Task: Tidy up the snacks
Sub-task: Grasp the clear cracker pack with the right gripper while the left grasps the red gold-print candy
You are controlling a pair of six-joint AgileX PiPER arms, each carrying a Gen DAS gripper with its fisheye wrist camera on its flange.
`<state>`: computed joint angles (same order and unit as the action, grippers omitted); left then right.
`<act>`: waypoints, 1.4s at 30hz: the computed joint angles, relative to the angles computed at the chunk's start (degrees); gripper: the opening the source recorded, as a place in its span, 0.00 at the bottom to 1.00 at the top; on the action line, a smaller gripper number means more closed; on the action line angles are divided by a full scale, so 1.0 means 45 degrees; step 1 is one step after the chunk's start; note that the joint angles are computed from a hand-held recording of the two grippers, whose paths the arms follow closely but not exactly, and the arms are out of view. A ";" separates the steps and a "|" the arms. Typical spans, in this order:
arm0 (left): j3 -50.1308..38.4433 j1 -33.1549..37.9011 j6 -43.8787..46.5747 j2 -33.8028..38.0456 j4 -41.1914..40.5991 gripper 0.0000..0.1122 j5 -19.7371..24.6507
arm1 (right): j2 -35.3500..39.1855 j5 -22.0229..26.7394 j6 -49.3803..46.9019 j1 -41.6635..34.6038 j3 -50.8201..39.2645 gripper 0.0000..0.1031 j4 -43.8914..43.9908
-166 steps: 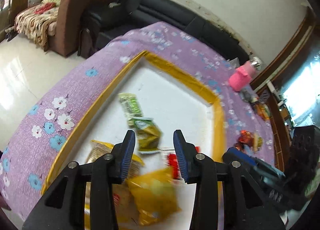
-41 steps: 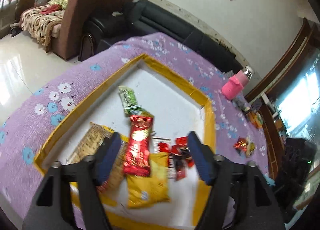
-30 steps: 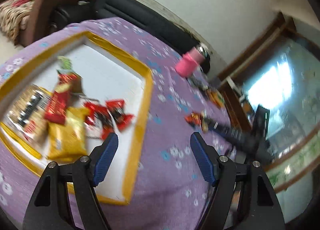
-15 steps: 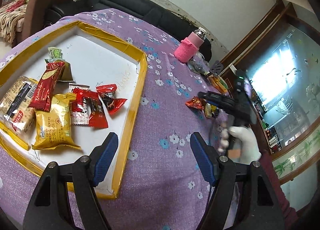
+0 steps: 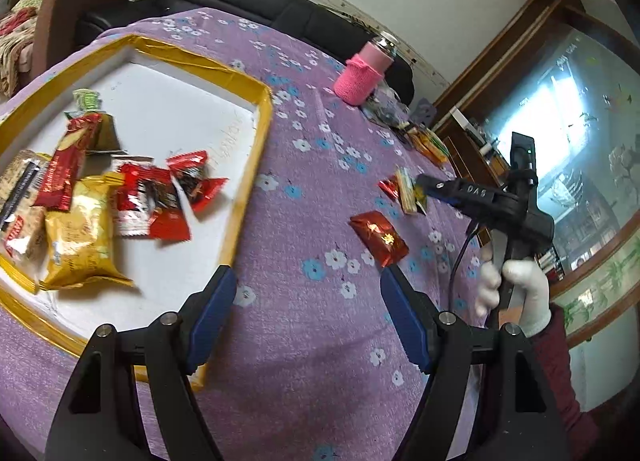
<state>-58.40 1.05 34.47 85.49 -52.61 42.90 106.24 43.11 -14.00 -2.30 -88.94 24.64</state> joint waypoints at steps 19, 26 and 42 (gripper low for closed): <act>-0.0306 -0.2130 -0.2245 0.0095 0.2236 0.66 -0.0506 | 0.2711 -0.0638 0.2553 -0.0240 -0.2234 0.55 -0.3370; -0.0665 -0.2634 -0.2813 0.0541 0.2726 0.66 -0.0557 | 0.2176 -0.0584 0.1396 -0.0370 -0.1164 0.33 -0.1983; -0.5461 -0.5260 -0.7092 0.4412 0.6418 0.66 -0.0552 | -0.0885 -0.2390 -0.5527 -0.2361 0.4539 0.33 0.6662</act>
